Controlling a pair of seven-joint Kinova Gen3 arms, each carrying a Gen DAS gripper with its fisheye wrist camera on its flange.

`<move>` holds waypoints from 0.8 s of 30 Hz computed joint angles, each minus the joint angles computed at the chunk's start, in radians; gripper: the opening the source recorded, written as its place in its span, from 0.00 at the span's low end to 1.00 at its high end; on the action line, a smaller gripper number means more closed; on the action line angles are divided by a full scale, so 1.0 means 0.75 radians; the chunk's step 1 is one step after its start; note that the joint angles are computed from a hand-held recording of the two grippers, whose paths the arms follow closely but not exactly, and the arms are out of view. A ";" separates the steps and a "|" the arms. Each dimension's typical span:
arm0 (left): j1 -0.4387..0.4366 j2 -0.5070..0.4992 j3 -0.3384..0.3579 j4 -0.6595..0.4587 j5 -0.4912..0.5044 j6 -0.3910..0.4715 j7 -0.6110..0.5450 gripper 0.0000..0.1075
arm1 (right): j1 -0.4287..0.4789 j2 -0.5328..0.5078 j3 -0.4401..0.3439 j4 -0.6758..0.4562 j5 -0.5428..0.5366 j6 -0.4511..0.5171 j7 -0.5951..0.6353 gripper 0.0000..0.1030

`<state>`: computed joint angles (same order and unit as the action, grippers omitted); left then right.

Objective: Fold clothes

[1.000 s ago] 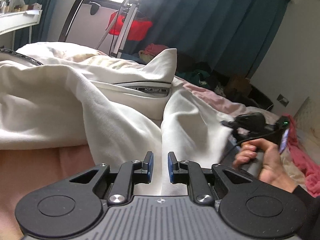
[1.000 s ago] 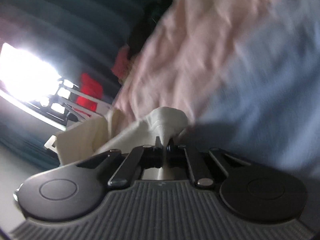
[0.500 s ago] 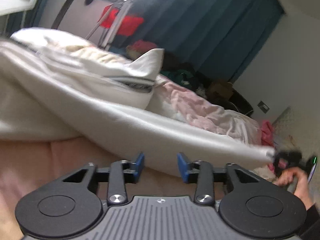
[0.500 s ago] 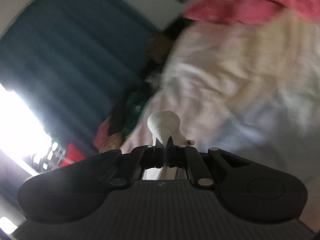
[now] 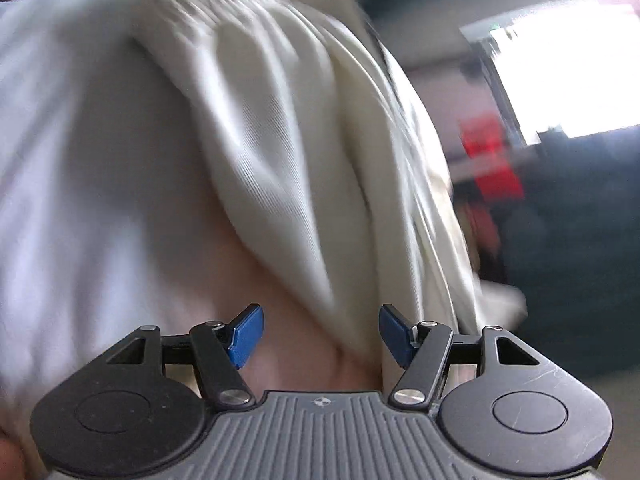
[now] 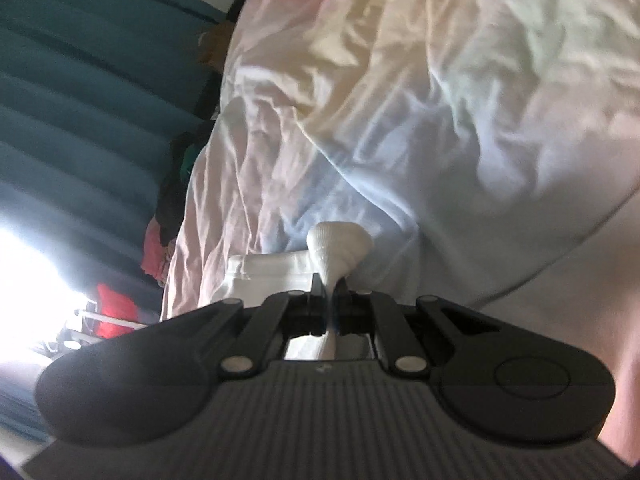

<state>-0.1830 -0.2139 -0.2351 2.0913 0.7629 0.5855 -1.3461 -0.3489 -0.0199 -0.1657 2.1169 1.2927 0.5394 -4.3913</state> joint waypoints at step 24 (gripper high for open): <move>-0.150 0.011 -0.499 -0.435 -0.122 0.738 -0.256 0.06 | -0.104 -0.014 -0.100 -0.058 0.045 0.460 -0.093 0.06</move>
